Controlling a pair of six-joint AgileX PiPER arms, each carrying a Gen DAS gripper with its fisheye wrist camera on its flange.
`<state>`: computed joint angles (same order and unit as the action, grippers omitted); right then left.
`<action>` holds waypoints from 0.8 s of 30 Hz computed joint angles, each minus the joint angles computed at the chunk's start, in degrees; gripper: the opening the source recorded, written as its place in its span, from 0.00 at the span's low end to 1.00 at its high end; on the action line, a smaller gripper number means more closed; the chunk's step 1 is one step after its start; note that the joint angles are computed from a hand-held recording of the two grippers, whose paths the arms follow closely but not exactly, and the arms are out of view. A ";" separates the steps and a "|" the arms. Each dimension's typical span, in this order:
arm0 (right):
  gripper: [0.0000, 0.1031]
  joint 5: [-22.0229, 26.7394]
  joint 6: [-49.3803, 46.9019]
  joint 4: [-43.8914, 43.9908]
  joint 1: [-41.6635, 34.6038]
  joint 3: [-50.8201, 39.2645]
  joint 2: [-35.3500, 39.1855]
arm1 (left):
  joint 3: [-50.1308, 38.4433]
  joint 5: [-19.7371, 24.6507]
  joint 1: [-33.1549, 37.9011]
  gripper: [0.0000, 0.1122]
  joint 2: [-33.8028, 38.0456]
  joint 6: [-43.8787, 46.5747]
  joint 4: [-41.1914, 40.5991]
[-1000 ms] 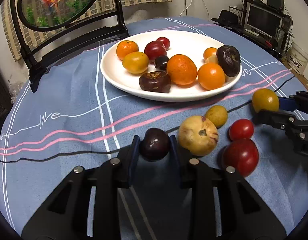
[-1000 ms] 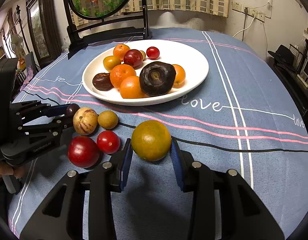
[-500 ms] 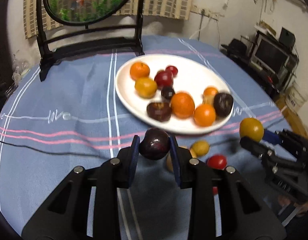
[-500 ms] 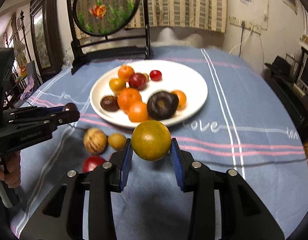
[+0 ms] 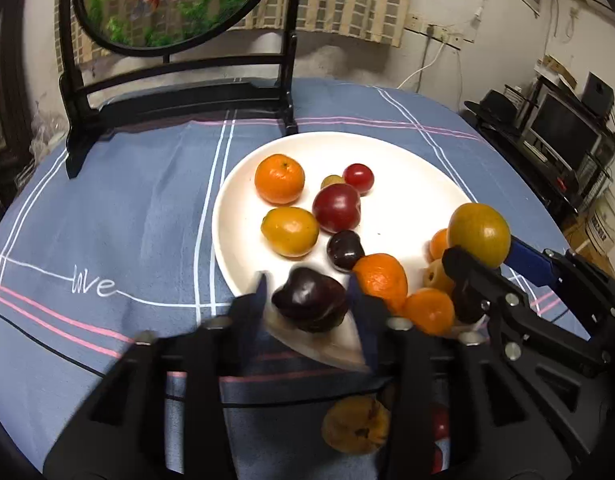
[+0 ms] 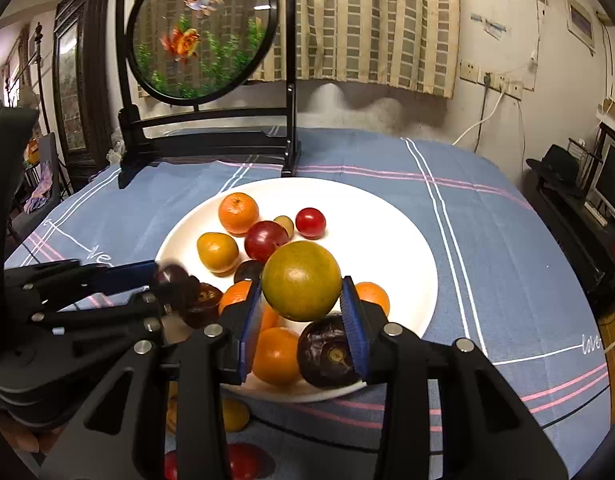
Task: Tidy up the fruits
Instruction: 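Carry the citrus and dark plum onto the plate and release both, then grasp a red tomato with the right gripper while the left gripper grasps the pale pear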
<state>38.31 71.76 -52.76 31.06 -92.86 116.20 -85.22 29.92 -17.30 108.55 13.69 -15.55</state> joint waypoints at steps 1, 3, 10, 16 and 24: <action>0.39 -0.18 1.66 -1.52 -0.03 0.78 -0.31 | 0.22 -0.78 -0.03 0.61 -0.11 -2.81 2.04; 0.46 -1.09 4.89 -4.85 0.17 3.10 -1.61 | 0.99 -1.83 1.21 0.72 -0.61 -1.88 -0.46; 0.46 -5.96 12.66 -8.30 0.38 13.29 -8.69 | 3.26 -0.54 3.08 0.77 -2.92 3.66 -7.20; 0.52 -8.66 13.45 -8.90 2.11 20.84 -13.38 | 10.65 -2.93 4.00 0.78 -7.52 8.05 -11.10; 0.52 -8.81 -4.51 4.94 3.32 22.22 -13.90 | 18.67 -6.05 3.56 0.82 -11.71 12.25 -9.86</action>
